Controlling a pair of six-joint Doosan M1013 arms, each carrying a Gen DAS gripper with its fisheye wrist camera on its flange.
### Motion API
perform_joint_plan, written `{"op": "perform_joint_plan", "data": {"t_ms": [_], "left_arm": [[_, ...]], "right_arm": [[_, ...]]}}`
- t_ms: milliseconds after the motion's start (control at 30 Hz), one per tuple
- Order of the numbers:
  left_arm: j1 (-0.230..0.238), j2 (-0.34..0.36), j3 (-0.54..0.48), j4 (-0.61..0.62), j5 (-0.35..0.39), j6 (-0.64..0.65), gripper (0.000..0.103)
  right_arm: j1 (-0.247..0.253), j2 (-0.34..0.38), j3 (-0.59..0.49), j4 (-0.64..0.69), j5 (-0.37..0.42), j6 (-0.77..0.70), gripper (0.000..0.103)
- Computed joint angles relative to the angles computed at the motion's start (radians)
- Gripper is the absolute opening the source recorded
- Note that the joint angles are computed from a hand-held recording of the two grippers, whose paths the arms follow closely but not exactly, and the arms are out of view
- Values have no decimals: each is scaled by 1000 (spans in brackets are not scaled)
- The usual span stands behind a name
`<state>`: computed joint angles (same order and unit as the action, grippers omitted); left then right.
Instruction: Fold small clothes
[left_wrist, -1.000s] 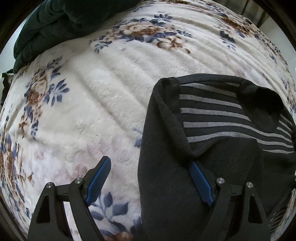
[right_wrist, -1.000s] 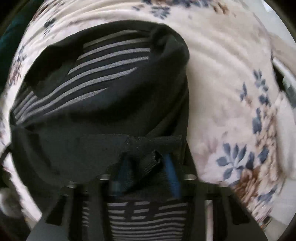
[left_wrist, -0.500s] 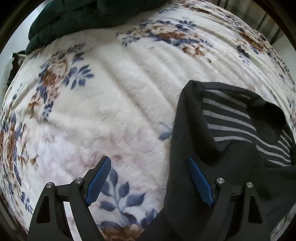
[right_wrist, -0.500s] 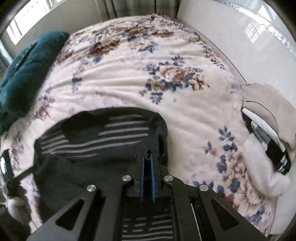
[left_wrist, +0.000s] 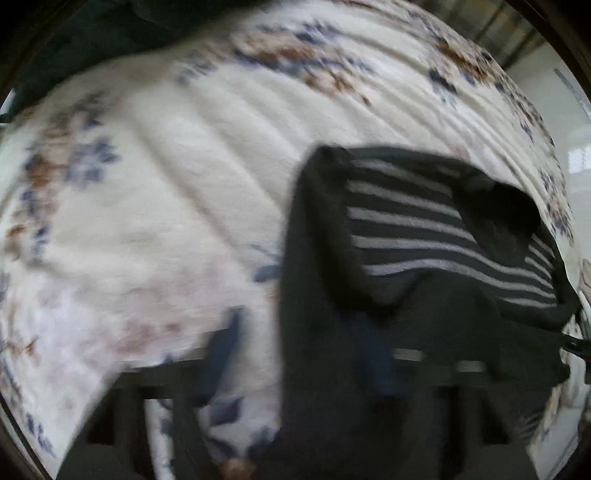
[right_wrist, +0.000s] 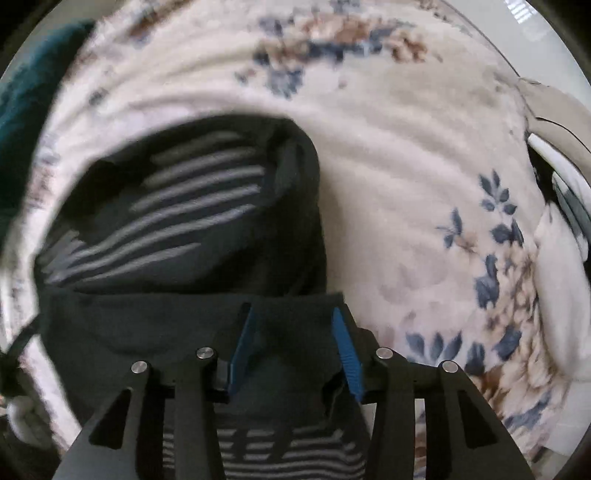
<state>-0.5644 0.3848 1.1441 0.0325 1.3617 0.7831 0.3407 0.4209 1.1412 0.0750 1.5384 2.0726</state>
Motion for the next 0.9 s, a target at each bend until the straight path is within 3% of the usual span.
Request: {"op": "perform_joint_plan", "data": {"t_ms": [67, 100, 133, 300, 400, 467, 500, 533, 600, 700, 767, 800, 900], "left_arm": [[4, 4, -3, -18, -13, 2, 5], [2, -3, 2, -9, -30, -4, 4], [3, -15, 13, -9, -53, -15, 4], [20, -78, 95, -36, -155, -102, 4], [24, -80, 104, -40, -166, -111, 4], [18, -70, 93, -30, -153, -115, 4], [19, -68, 93, -34, -155, -120, 4], [20, -67, 92, -36, -157, -128, 4], [22, -71, 98, -40, -165, -135, 4], [23, -74, 102, -39, -165, -130, 4], [25, -74, 103, -41, -170, -123, 4], [26, -76, 105, -44, -174, -124, 4], [32, -88, 122, -64, -197, -142, 5]], "right_arm": [[1, 27, -17, -2, 44, -5, 44], [4, 28, -18, -9, 42, -11, 27], [11, 24, -19, -32, 31, -15, 0], [61, -27, -21, -202, -58, -9, 0], [61, -52, -17, -224, -101, 6, 0], [34, -47, -24, -151, -83, -4, 0], [19, -39, -22, -106, -61, -2, 8], [-4, -27, -18, -43, -32, 13, 31], [-34, -26, 17, 44, -36, 42, 49], [-60, -16, 61, 143, -28, 56, 47], [-49, -17, 67, 134, -38, 32, 14], [-36, -22, 64, 93, -48, 30, 9], [15, -43, 36, -42, -77, 16, 7]]}}
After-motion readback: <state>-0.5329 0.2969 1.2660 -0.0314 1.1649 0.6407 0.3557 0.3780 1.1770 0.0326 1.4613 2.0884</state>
